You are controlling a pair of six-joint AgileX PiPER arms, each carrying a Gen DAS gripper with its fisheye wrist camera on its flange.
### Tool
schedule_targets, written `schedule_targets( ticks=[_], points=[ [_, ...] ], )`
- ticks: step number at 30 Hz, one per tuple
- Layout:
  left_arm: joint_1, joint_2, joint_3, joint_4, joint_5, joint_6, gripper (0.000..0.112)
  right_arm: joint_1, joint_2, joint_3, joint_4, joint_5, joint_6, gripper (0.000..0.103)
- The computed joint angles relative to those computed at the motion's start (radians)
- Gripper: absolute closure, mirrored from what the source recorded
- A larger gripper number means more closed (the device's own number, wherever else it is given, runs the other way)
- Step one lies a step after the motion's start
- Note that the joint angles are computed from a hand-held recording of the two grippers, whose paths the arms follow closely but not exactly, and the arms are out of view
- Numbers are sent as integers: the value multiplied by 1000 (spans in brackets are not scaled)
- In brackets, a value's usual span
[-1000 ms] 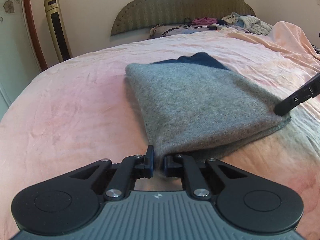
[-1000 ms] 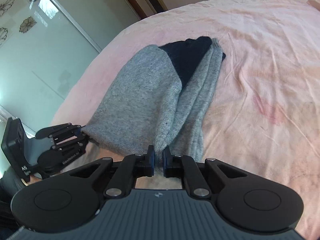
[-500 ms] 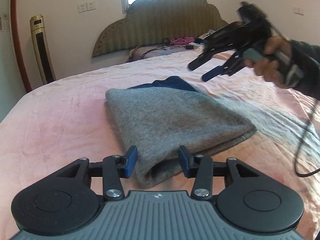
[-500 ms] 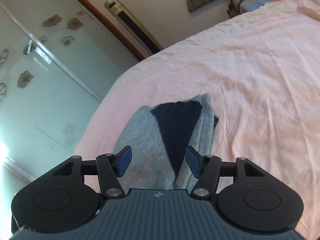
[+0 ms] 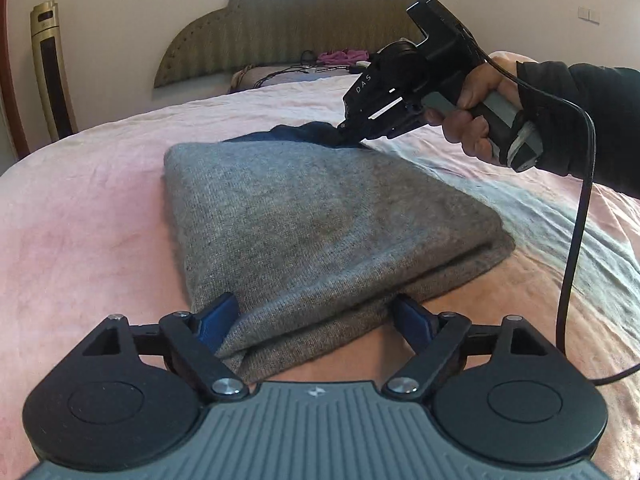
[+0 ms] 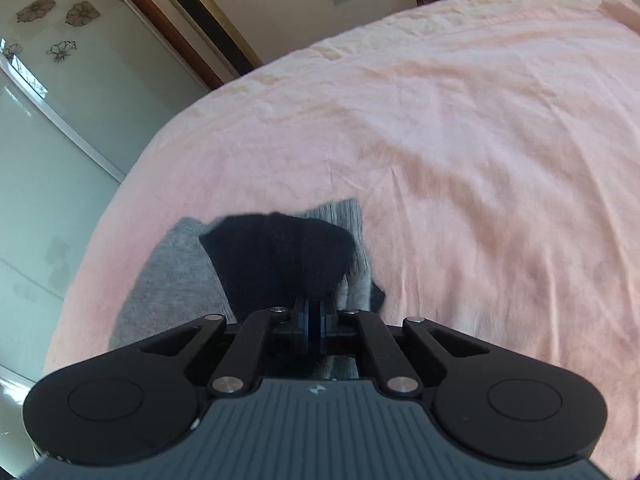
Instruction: Fold small clothes
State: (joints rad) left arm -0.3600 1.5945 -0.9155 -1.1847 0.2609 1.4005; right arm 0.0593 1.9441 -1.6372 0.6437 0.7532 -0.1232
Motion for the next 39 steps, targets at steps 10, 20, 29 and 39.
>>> schedule_targets(
  ticks=[10, 20, 29, 39],
  points=[
    [352, 207, -378, 8, 453, -534, 21, -126, -194, 277, 356, -15, -230, 23],
    [211, 596, -1004, 423, 595, -1146, 74, -34, -45, 131, 314, -8, -188, 76],
    [226, 520, -893, 430, 597, -1071, 57, -94, -121, 296, 449, -27, -303, 54],
    [209, 359, -608, 374, 492, -844, 69, -52, -299, 516, 450, -8, -381, 80]
  ],
)
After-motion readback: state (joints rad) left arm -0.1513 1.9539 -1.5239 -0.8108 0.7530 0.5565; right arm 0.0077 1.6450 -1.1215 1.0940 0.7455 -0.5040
